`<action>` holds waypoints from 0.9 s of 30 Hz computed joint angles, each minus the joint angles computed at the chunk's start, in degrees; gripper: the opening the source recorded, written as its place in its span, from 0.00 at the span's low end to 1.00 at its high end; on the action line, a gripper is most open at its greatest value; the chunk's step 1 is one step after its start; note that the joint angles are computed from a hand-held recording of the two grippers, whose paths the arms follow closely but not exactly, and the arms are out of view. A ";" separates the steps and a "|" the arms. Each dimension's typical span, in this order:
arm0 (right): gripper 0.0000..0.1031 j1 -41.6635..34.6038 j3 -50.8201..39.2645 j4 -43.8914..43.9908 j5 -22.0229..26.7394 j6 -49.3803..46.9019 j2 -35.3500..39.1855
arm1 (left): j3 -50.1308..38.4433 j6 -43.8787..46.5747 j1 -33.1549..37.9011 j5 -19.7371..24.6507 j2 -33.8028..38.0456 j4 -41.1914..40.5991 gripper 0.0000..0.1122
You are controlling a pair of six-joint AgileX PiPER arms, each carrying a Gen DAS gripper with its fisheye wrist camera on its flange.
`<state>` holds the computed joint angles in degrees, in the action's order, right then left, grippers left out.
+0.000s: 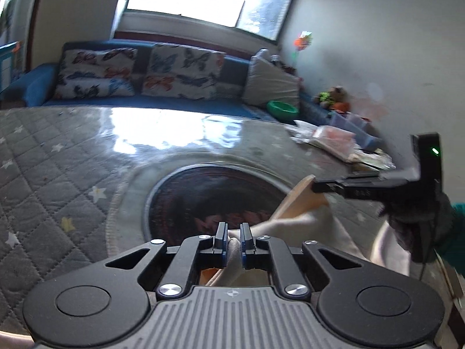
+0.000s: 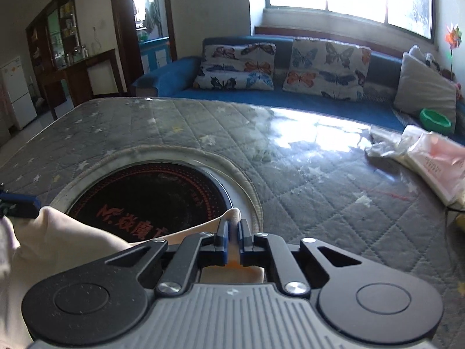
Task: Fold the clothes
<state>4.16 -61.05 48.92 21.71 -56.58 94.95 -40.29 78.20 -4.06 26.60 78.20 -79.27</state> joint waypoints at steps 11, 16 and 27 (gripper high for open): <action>0.04 -3.93 11.65 1.95 4.46 -8.62 -11.74 | 12.11 9.39 -4.98 5.59 -10.32 4.91 0.09; 0.04 -4.76 12.67 0.58 4.54 -8.38 -12.44 | 9.29 6.87 -2.43 0.06 -11.17 1.39 0.21; 0.17 -2.01 4.44 -0.36 2.16 -2.98 -4.45 | -7.85 -28.27 -2.23 -11.63 8.51 23.46 0.56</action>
